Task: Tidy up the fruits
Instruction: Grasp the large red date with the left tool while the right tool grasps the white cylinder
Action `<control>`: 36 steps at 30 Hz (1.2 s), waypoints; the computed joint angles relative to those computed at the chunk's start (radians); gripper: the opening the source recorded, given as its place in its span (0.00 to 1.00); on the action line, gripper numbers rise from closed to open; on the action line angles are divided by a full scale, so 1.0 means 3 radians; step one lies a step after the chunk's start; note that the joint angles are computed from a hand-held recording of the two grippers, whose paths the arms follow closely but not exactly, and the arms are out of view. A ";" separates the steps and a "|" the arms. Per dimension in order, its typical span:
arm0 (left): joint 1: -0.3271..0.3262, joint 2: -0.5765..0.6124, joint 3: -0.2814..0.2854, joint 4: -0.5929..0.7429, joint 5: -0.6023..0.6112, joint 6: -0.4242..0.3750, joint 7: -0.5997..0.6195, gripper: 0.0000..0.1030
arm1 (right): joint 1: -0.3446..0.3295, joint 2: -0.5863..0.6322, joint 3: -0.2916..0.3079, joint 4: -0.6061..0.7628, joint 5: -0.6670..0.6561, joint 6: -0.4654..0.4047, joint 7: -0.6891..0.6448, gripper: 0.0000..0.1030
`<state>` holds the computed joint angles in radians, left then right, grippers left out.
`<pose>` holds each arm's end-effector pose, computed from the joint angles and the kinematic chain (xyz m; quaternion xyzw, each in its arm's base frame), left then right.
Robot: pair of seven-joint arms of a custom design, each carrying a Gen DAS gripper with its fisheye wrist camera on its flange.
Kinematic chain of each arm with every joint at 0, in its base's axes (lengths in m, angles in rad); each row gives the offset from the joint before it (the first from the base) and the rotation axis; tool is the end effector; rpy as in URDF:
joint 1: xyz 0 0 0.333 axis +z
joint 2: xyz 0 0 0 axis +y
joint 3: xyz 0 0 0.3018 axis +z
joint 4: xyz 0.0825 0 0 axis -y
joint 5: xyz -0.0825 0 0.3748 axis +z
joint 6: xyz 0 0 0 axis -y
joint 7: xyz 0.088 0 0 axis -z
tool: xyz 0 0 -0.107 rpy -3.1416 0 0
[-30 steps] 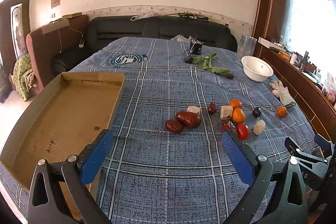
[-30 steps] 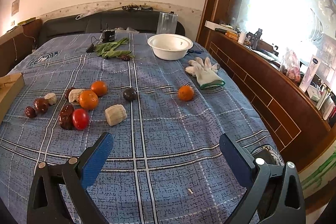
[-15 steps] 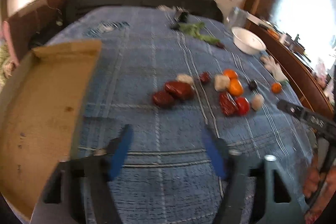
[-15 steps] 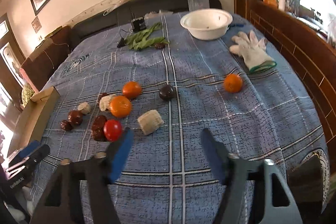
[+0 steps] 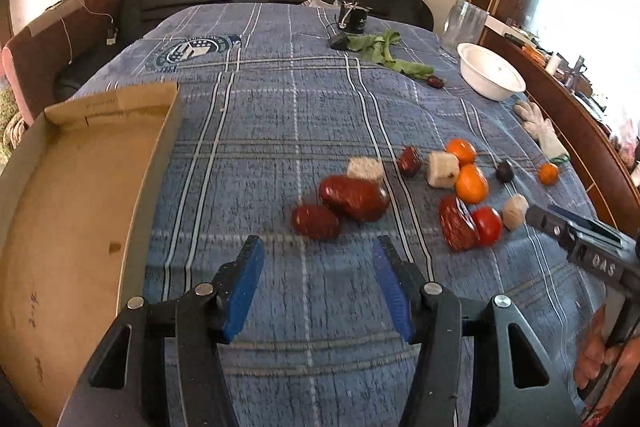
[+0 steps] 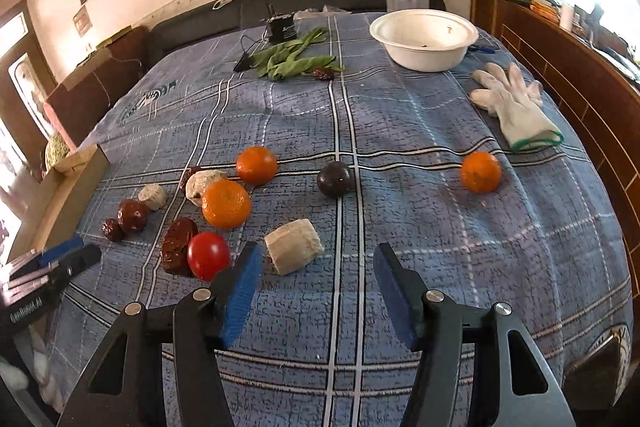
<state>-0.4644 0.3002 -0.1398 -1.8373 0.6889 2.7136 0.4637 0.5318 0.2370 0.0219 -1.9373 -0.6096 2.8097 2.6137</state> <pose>0.5314 -0.3852 0.4193 -0.6557 0.6735 -0.2869 0.1845 0.5268 0.3572 0.4213 -0.6708 0.6548 -0.1754 0.3009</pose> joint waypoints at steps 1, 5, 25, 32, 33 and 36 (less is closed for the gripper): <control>0.0003 0.0048 -0.0001 0.0066 -0.0010 -0.0039 0.0041 0.54 | -0.0009 0.0021 0.0006 0.0017 0.0018 0.0003 -0.0029 0.61; 0.0053 0.0248 -0.0045 0.0287 -0.0247 -0.0168 0.0315 0.54 | -0.0029 0.0060 0.0008 0.0029 0.0101 0.0064 -0.0105 0.61; -0.0164 0.0607 0.0138 0.0707 -0.0394 -0.0068 0.0882 0.47 | 0.0038 0.0297 -0.0047 0.0213 0.0579 0.0199 -0.0623 0.35; -0.0187 0.0327 0.0203 0.0396 -0.0303 0.0223 0.0622 0.47 | 0.0212 0.0140 -0.0214 0.0097 0.0209 0.0239 -0.0268 0.34; -0.0197 0.0261 0.0220 0.0324 -0.0252 0.0261 0.0544 0.47 | 0.0221 0.0087 -0.0220 0.0059 0.0150 0.0259 -0.0184 0.34; -0.0149 -0.0016 0.0220 -0.0004 -0.0140 0.0425 0.0300 0.47 | 0.0177 -0.0017 -0.0145 -0.0006 0.0081 0.0325 -0.0115 0.34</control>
